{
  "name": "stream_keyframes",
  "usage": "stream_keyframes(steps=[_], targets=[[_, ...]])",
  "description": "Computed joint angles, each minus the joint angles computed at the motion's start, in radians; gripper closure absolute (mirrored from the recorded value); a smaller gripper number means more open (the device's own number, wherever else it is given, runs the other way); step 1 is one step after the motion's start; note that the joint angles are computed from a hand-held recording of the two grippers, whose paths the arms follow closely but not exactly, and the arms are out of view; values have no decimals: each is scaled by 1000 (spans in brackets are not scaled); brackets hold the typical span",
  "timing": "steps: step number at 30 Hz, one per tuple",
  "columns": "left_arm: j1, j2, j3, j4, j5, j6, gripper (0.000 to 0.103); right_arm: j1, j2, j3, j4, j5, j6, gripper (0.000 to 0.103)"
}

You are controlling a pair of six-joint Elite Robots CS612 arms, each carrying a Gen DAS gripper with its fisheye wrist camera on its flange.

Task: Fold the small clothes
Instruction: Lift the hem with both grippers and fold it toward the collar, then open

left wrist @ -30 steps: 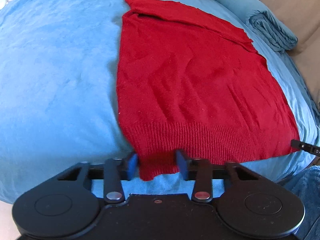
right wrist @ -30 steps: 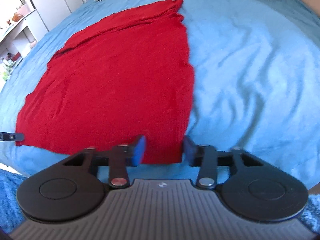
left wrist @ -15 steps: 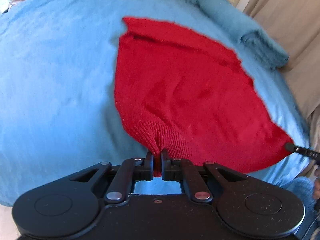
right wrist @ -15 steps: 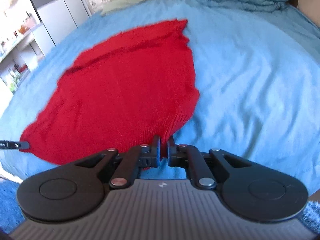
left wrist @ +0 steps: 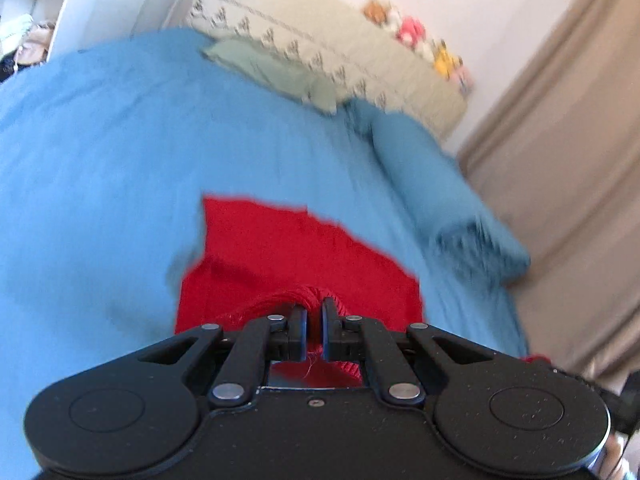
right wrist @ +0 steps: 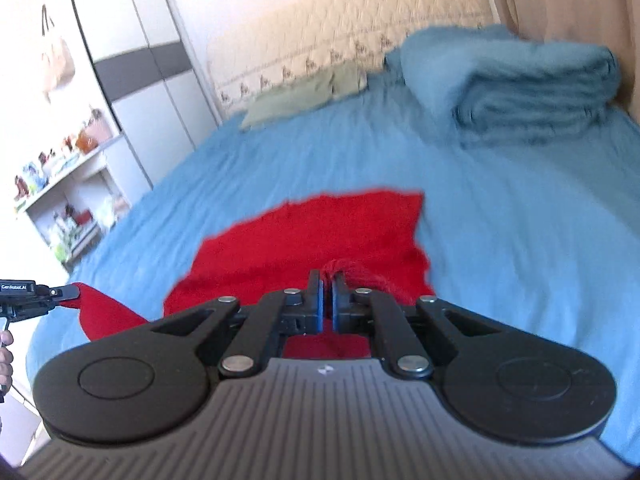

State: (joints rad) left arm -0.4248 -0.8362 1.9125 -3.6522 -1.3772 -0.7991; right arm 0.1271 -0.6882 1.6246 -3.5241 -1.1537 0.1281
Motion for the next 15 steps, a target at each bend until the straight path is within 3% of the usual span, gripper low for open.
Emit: stream_keyframes(steps=[6,10,15], targets=[[61,87,-199,48,20,-9,96,15,88,-240,90,-42,46,84],[96,177,-359,117,5,2,96,27,190,-442,185,-71,56,84],[133,299,-543,190,-11,-24,96,37,363,-743,336,-99,64,84]])
